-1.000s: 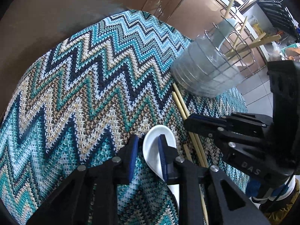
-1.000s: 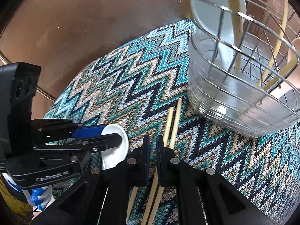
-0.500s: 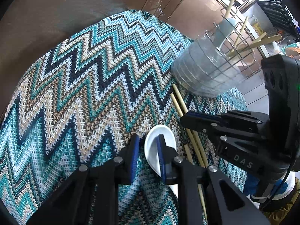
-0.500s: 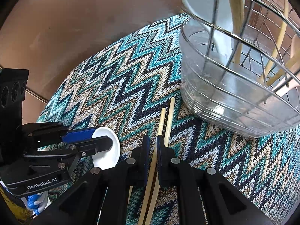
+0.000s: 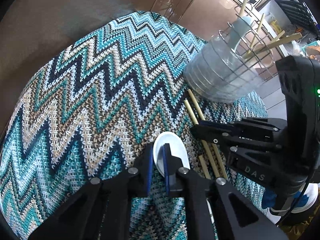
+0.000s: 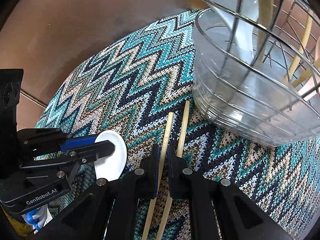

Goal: Organize utensils
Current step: 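Lift the chopstick with the right tool while the left tool lifts the white spoon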

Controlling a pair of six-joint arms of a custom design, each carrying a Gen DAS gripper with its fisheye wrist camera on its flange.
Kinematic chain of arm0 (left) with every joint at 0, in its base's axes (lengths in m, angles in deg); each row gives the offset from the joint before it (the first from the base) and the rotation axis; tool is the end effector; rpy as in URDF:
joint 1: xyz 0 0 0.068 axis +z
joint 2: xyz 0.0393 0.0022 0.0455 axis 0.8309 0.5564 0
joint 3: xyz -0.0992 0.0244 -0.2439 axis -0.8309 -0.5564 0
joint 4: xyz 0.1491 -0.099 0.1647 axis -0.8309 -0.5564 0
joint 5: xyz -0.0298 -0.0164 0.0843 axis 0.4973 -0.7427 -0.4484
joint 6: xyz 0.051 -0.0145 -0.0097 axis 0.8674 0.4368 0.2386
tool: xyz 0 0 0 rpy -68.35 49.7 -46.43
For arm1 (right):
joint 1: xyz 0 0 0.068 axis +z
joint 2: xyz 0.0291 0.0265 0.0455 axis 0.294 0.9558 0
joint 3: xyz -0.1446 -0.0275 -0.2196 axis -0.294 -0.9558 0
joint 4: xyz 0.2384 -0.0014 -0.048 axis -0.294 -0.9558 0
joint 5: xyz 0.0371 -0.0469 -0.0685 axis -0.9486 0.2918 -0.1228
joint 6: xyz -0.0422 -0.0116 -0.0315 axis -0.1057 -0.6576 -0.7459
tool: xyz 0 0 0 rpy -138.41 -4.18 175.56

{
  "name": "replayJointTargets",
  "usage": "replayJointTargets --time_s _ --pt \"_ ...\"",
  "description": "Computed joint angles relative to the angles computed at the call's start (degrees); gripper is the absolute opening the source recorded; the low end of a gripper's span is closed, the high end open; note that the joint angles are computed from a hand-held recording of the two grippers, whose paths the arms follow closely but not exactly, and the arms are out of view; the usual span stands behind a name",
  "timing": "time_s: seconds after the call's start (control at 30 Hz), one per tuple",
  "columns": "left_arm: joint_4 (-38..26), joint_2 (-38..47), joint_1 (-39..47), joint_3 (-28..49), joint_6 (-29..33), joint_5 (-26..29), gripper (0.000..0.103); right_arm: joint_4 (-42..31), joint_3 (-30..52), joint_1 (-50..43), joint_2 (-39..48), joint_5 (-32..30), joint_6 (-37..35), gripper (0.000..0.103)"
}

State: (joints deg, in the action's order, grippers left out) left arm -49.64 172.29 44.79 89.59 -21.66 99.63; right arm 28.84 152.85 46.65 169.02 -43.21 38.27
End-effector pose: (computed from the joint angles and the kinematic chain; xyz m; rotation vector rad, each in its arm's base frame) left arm 0.2759 -0.0711 0.1232 0.4462 2.7060 -0.6476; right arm 0.3028 0.1730 0.1410 -0.2107 2.8263 0.2551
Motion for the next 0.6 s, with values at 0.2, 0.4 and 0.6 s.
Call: replayJointTargets --time_s 0.2,0.4,0.6 --pt "1.2 -3.3 -1.8 -1.7 -0.3 -1.6 0.005 0.5 -3.1 0.0 -4.0 -1.2 0.0 0.007" --pt "2.4 -10.6 -1.8 -6.1 -0.7 -2.5 0.004 0.8 -7.2 1.9 -10.9 -0.5 0.6 0.006" --pt "0.1 -22.2 -1.2 -9.8 -0.1 -4.1 0.004 -0.8 -11.8 4.7 -21.7 1.9 1.1 0.005"
